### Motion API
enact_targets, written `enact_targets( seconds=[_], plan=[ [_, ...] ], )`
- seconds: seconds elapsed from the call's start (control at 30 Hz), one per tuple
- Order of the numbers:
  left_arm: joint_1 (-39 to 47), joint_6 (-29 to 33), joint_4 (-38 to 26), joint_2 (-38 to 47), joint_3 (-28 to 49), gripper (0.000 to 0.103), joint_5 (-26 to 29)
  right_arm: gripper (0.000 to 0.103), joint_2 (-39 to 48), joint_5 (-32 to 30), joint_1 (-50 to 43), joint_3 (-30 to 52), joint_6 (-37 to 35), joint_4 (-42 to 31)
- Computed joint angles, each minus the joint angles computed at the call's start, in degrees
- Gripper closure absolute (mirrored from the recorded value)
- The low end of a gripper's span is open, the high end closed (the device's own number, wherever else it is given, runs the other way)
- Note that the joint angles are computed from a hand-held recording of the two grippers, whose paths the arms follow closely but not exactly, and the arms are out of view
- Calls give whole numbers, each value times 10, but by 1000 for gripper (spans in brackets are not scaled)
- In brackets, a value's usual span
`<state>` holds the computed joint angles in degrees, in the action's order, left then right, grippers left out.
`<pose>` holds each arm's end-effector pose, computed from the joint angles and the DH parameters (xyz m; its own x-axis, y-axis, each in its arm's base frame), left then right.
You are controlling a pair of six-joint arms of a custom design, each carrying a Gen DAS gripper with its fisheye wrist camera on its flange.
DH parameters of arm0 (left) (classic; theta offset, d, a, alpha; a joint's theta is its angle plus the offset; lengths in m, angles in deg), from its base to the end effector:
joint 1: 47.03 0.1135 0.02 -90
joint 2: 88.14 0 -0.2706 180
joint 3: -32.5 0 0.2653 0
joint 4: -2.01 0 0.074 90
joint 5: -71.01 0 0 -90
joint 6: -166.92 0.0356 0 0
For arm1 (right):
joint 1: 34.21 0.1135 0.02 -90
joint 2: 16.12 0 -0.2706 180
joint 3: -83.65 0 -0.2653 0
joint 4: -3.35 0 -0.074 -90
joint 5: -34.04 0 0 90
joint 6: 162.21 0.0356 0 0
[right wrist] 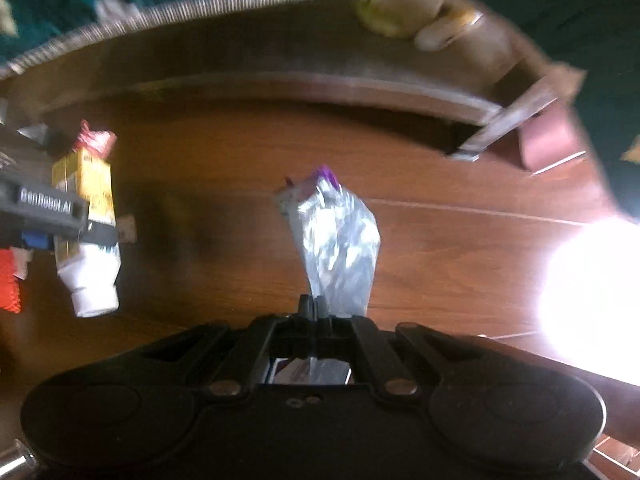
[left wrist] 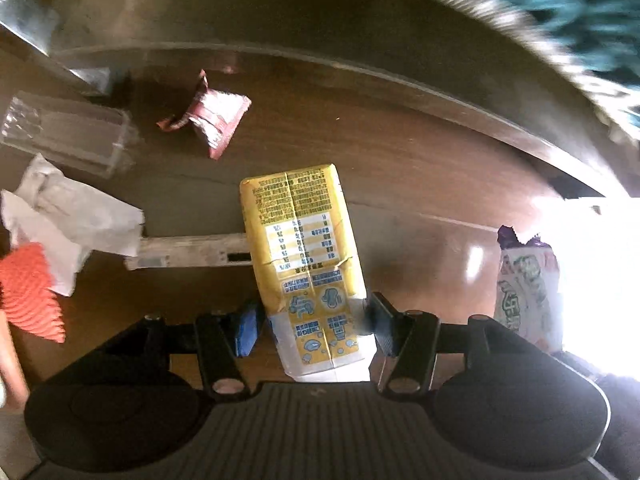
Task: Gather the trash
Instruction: 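Lift the carton and cookie bag and carry them up to the teal wastebasket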
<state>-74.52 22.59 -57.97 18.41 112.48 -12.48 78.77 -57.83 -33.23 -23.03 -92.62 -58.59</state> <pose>0.3006 -0.1610 0.1451 -0.8938 -0.4448 0.0568 -0.4484 0.8864 -0.1149 0.3021 0.0063 0.1767 -0.9238 -0.3644 -0.1172 -0.3659 0.9306 -0.0090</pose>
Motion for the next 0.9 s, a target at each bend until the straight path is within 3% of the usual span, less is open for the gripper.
enact_targets(
  seconds=[0.13,0.33,0.4,0.6,0.7,0.9],
  plan=[
    [-21,4,-64,-68,16,47,-19,103,-46,-14,4,56,20,-69],
    [-48,0,-154,-170,47,47,-51,103,-69,-71,-40,139,-29,-165],
    [-50,2,-162,-198,43,47,-49,92,-54,-67,-49,141,-30,-174],
    [-89,42,-187,-259,16,47,-67,78,-40,-56,-80,50,-3,-90],
    [-87,70,-173,-281,-33,47,-51,57,0,-48,-100,29,-14,-53],
    [-80,88,-141,-264,-78,47,-10,55,88,-29,-107,-16,-11,48]
  ],
)
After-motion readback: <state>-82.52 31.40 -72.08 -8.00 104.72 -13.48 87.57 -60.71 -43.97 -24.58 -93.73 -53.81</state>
